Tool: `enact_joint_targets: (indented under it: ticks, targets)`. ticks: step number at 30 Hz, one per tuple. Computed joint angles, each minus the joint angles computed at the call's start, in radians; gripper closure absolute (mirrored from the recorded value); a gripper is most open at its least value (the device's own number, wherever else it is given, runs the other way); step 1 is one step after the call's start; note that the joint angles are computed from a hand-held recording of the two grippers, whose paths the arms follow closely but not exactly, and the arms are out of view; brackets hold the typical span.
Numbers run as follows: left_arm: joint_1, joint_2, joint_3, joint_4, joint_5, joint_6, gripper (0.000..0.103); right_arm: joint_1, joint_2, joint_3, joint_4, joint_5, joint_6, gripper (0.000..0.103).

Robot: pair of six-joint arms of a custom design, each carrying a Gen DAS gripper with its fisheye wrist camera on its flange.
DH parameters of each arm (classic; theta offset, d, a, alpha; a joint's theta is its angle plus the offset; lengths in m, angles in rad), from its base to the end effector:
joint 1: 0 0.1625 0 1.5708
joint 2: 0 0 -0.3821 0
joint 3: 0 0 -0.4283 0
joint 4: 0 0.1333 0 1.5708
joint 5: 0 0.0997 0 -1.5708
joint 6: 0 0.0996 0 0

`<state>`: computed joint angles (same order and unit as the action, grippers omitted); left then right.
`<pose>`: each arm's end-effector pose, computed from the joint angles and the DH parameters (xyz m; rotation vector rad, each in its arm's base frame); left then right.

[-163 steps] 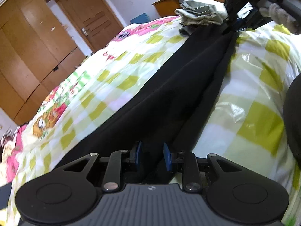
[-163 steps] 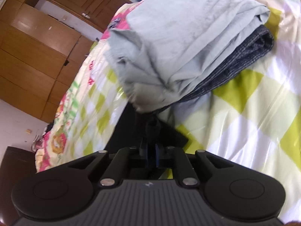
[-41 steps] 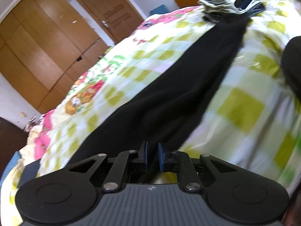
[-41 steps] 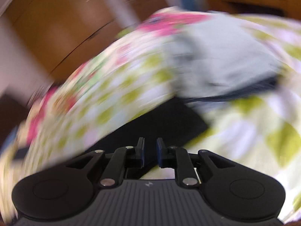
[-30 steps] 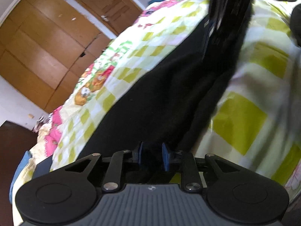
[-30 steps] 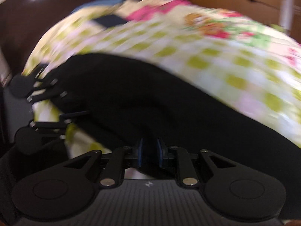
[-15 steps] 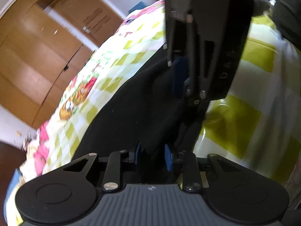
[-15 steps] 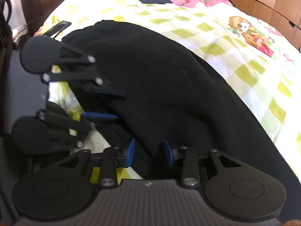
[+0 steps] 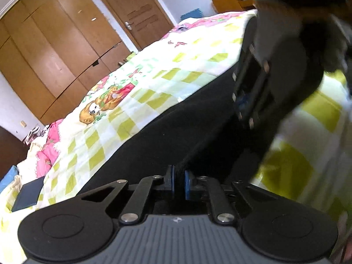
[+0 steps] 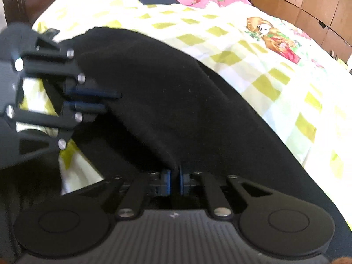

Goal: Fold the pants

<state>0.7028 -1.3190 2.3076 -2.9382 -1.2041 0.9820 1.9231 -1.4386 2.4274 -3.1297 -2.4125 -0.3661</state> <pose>-0.2400 -0.4248 0.1253 2.1101 1.7110 -0.4909 0.1953 -0.3603 0.1814 0.5083 -2.1829 0.6443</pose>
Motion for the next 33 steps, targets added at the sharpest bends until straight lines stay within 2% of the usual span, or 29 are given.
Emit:
enact_joint_targets:
  ticks: [2, 5, 9, 12, 18, 21, 24, 27, 31, 33]
  targets:
    - [0.001, -0.027, 0.012, 0.04, 0.001, 0.01, 0.077, 0.029, -0.015, 0.011, 0.032, -0.017, -0.003, 0.096]
    - [0.004, -0.038, 0.021, 0.095, 0.012, 0.02, 0.077, 0.017, -0.035, 0.031, 0.093, 0.004, 0.039, 0.097]
    - [0.001, -0.038, 0.04, 0.117, 0.046, 0.008, 0.079, -0.005, -0.017, 0.029, 0.056, 0.023, 0.055, 0.096]
    - [-0.01, -0.06, 0.048, 0.142, 0.056, 0.009, 0.079, -0.004, -0.032, 0.039, 0.065, 0.035, 0.048, 0.095]
    - [-0.028, -0.123, 0.077, 0.145, 0.084, -0.007, 0.078, 0.013, -0.057, 0.068, 0.053, 0.039, 0.089, 0.095]
    - [-0.034, -0.159, 0.089, 0.122, 0.111, 0.007, 0.078, 0.029, -0.092, 0.061, 0.151, 0.059, 0.133, 0.092]
    - [-0.022, -0.171, 0.078, 0.088, 0.139, 0.019, 0.077, 0.039, -0.168, 0.051, 0.212, 0.137, 0.163, 0.092]
    - [0.014, -0.111, 0.032, -0.005, 0.154, 0.044, 0.077, 0.003, -0.184, -0.004, 0.185, 0.218, 0.164, 0.089]
    - [0.063, 0.006, -0.031, -0.137, 0.162, 0.049, 0.077, -0.105, -0.058, -0.15, 0.076, 0.29, 0.103, 0.072]
    - [0.091, 0.074, -0.066, -0.2, 0.167, 0.049, 0.077, -0.165, 0.011, -0.234, 0.069, 0.335, 0.096, 0.071]
